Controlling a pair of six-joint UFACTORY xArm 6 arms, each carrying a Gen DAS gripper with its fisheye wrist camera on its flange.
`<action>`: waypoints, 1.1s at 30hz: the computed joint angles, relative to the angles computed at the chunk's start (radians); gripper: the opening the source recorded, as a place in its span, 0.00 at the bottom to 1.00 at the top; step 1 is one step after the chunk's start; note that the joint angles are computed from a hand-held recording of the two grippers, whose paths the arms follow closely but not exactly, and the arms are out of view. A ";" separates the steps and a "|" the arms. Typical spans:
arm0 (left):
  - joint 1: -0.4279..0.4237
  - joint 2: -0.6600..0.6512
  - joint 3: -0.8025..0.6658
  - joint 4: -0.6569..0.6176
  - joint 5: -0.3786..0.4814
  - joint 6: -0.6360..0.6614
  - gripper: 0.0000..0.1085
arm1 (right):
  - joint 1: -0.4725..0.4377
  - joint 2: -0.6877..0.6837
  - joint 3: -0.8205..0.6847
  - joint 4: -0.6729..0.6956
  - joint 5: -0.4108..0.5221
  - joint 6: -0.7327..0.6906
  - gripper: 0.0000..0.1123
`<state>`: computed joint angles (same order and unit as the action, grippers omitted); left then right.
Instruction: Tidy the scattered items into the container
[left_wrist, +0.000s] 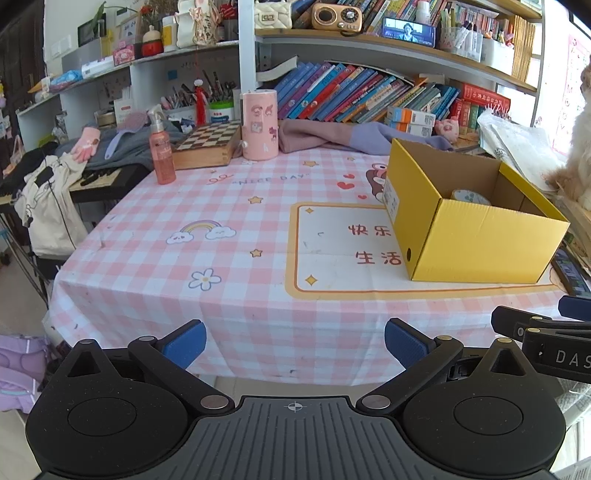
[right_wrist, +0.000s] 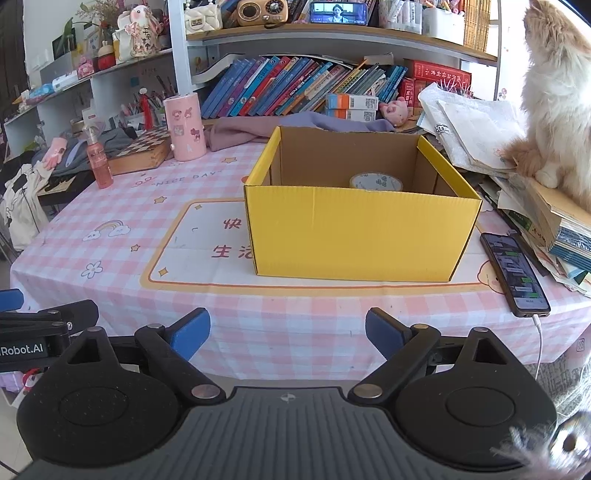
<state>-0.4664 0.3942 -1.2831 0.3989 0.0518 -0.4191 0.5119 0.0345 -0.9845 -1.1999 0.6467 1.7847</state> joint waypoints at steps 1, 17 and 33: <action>0.000 -0.001 0.002 0.001 0.000 -0.001 0.95 | 0.001 0.000 0.000 0.002 0.000 -0.001 0.82; -0.007 0.005 -0.001 -0.110 0.006 0.104 0.95 | 0.004 0.013 -0.015 0.023 0.004 -0.015 0.84; -0.012 0.017 -0.020 -0.174 0.035 0.160 0.95 | 0.002 0.014 -0.014 0.026 0.001 -0.019 0.85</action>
<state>-0.4785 0.4110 -1.3036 0.2250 0.0864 -0.2590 0.5135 0.0482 -0.9990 -1.1737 0.6479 1.7653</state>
